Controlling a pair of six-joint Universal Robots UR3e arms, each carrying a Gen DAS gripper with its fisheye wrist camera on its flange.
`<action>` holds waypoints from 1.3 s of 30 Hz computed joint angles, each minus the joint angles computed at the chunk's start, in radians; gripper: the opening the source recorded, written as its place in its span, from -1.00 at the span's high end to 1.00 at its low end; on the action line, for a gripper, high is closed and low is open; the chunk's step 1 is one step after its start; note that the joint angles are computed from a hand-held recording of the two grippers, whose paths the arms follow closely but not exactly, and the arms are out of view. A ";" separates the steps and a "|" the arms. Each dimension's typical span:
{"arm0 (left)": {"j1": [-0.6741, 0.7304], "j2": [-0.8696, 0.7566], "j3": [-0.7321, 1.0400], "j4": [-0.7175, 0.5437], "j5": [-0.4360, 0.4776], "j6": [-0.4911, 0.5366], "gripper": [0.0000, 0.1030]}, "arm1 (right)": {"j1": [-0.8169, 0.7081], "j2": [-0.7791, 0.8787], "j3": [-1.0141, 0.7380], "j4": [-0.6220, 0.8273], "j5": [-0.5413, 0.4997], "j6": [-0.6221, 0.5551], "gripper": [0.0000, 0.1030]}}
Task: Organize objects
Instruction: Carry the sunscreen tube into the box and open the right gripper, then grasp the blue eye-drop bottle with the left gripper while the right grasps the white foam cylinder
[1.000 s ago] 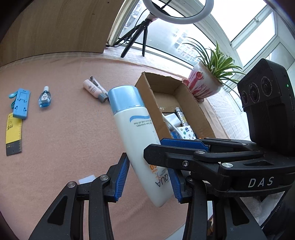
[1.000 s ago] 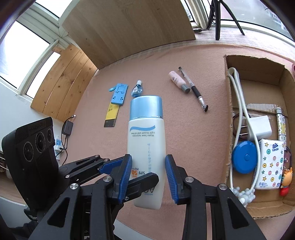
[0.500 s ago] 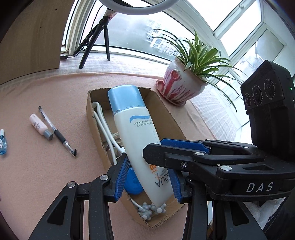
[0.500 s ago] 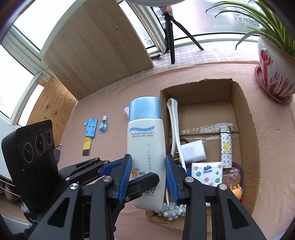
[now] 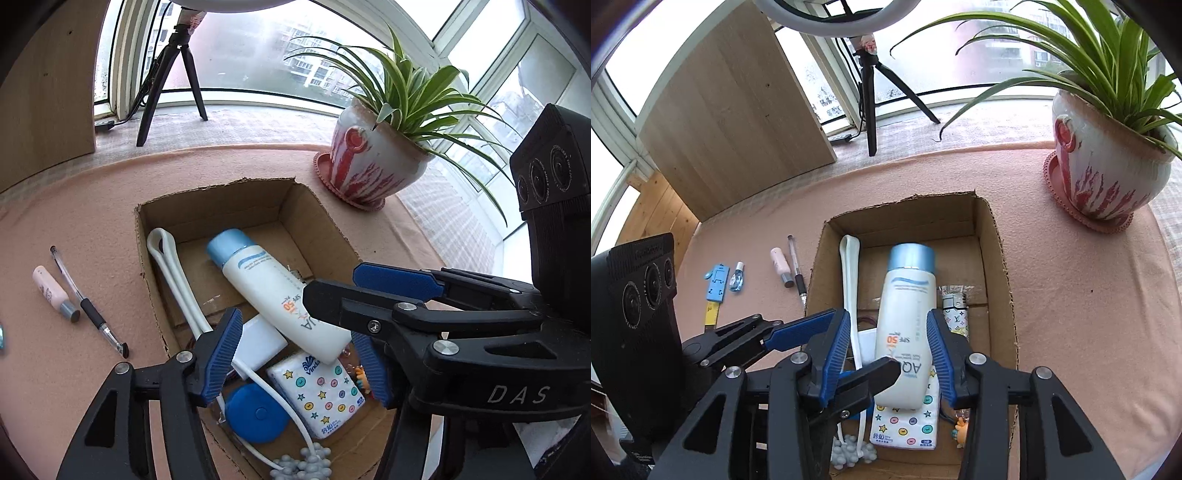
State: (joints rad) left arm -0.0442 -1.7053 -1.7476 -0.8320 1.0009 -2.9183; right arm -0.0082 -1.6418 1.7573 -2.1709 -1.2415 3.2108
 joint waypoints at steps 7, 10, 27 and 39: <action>0.072 0.073 -0.058 -0.036 -0.003 0.036 -0.26 | -0.010 -0.001 0.017 -0.013 0.009 0.019 0.06; 0.138 0.139 -0.112 -0.070 -0.020 0.073 -0.26 | 0.014 -0.001 0.019 -0.031 -0.007 0.033 0.06; 0.794 0.458 -0.198 -0.633 -0.049 0.637 -0.26 | 0.350 0.061 -0.065 -0.103 -0.109 0.269 0.06; 1.026 0.348 -0.218 -0.613 0.009 0.783 -0.26 | 0.569 0.280 -0.165 -0.138 -0.142 0.400 0.06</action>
